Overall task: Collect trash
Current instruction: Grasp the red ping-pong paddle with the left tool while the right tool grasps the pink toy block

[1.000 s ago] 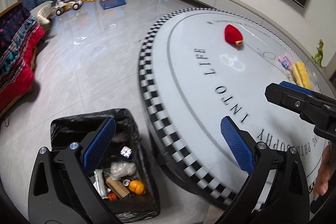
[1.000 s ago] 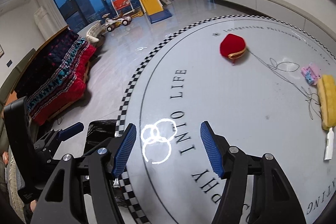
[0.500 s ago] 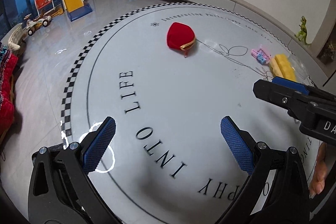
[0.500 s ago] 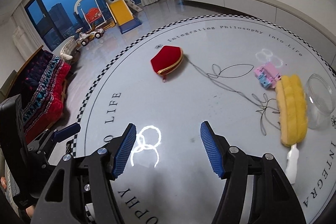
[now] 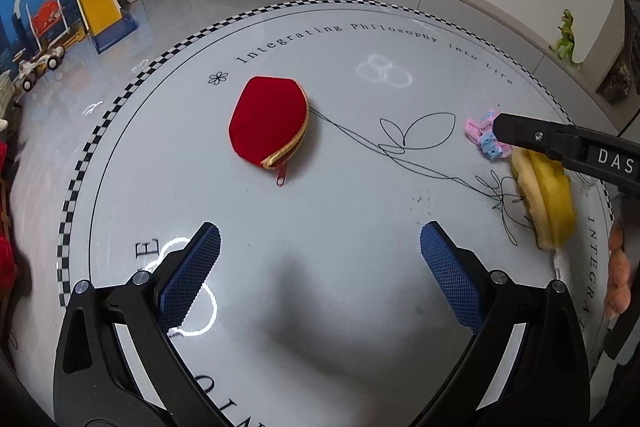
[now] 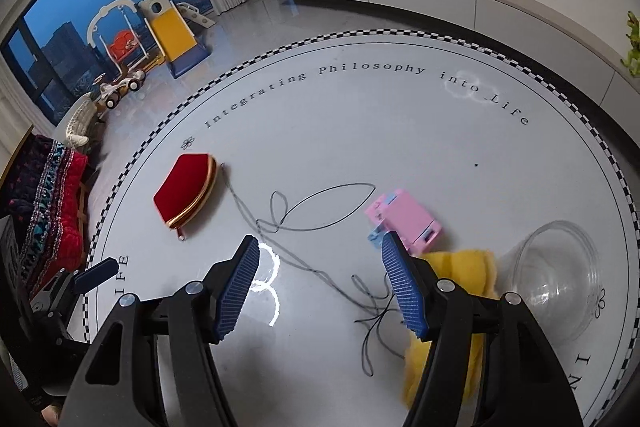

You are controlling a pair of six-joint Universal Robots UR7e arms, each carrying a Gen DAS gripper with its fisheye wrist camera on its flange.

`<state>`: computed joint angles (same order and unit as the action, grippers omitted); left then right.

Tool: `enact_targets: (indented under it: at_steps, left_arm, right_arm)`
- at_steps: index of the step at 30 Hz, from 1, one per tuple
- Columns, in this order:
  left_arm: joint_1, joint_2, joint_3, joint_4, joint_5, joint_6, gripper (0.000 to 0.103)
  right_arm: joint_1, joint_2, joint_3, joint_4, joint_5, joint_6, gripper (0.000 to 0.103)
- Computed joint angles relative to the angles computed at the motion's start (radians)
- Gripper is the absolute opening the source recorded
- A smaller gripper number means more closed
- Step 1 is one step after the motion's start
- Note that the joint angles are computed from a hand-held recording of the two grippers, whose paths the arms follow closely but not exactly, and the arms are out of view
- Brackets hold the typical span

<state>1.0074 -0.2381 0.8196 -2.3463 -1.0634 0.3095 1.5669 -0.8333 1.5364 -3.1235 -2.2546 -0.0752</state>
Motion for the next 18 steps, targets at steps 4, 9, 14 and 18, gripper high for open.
enact_targets:
  at_steps: [4,9,14,18]
  left_arm:
    - [-0.002,0.069,-0.125,0.069,0.017,0.016,0.097]
    - [0.001,0.143,-0.277,0.158,0.014,0.012,0.097]
    - [0.005,0.174,-0.342,0.187,0.017,0.021,0.097]
    - [0.012,0.212,-0.419,0.227,0.018,0.016,0.097]
  right_arm:
    - [-0.008,0.017,-0.064,0.065,-0.046,-0.024,0.073]
    - [-0.029,0.055,-0.147,0.184,-0.082,-0.053,0.074]
    - [-0.054,0.084,-0.197,0.27,-0.118,-0.058,0.074]
    - [-0.062,0.102,-0.218,0.299,-0.15,-0.062,0.047]
